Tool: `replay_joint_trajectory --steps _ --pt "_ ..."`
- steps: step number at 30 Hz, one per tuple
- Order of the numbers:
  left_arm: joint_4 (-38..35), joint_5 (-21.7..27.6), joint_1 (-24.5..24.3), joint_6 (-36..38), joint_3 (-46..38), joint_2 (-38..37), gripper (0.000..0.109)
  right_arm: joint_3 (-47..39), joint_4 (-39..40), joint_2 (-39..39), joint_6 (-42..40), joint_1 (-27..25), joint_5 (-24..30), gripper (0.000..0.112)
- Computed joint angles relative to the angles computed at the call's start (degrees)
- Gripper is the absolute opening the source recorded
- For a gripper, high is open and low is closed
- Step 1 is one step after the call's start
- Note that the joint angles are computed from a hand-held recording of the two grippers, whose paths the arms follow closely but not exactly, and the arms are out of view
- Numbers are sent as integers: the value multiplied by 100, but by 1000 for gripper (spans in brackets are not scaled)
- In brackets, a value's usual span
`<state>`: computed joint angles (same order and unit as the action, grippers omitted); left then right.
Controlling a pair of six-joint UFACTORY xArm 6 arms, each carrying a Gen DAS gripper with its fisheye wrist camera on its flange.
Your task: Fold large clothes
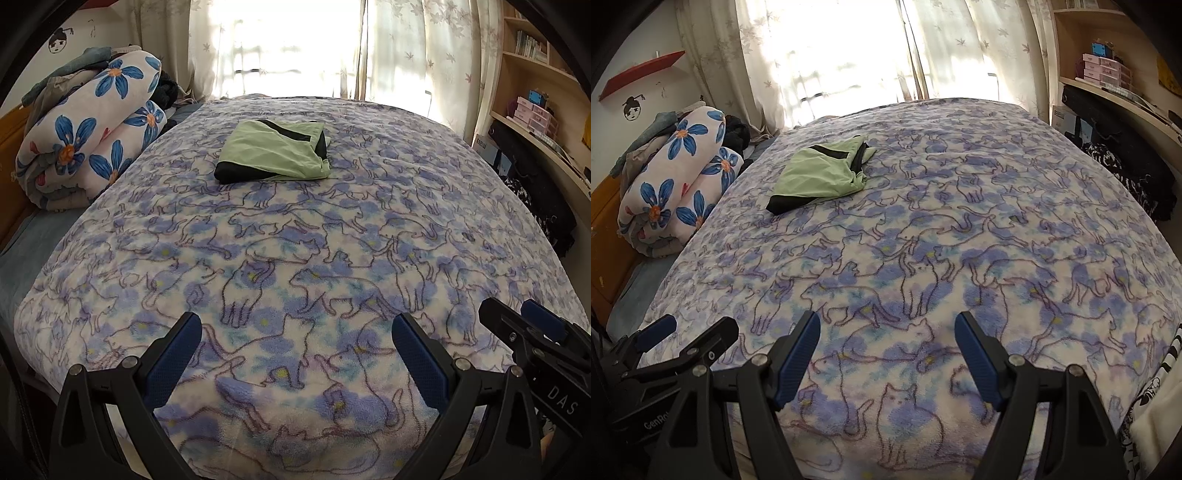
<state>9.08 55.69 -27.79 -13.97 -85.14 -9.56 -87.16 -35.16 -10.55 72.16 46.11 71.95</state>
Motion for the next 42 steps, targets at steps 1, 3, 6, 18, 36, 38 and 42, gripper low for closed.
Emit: replay_joint_trajectory --steps 1,3,6,18,36,38,42 --pt "-1 -3 -1 -6 9 -7 102 10 4 -7 -12 -9 -17 76" --pt "2 16 -4 -8 -2 2 102 11 10 -8 -22 -7 -4 76" --pt "13 19 -13 -26 66 -58 102 65 2 -39 -14 -12 -33 76" --pt "-63 70 19 18 221 -179 102 145 28 -80 19 -6 -30 76" --pt "-109 82 35 64 190 -120 101 206 55 -83 10 -44 -86 76" --pt "-151 62 62 104 259 -153 101 247 55 -113 23 -36 -93 76" --pt "-240 68 128 212 357 -219 101 322 64 -141 37 -46 -133 76"
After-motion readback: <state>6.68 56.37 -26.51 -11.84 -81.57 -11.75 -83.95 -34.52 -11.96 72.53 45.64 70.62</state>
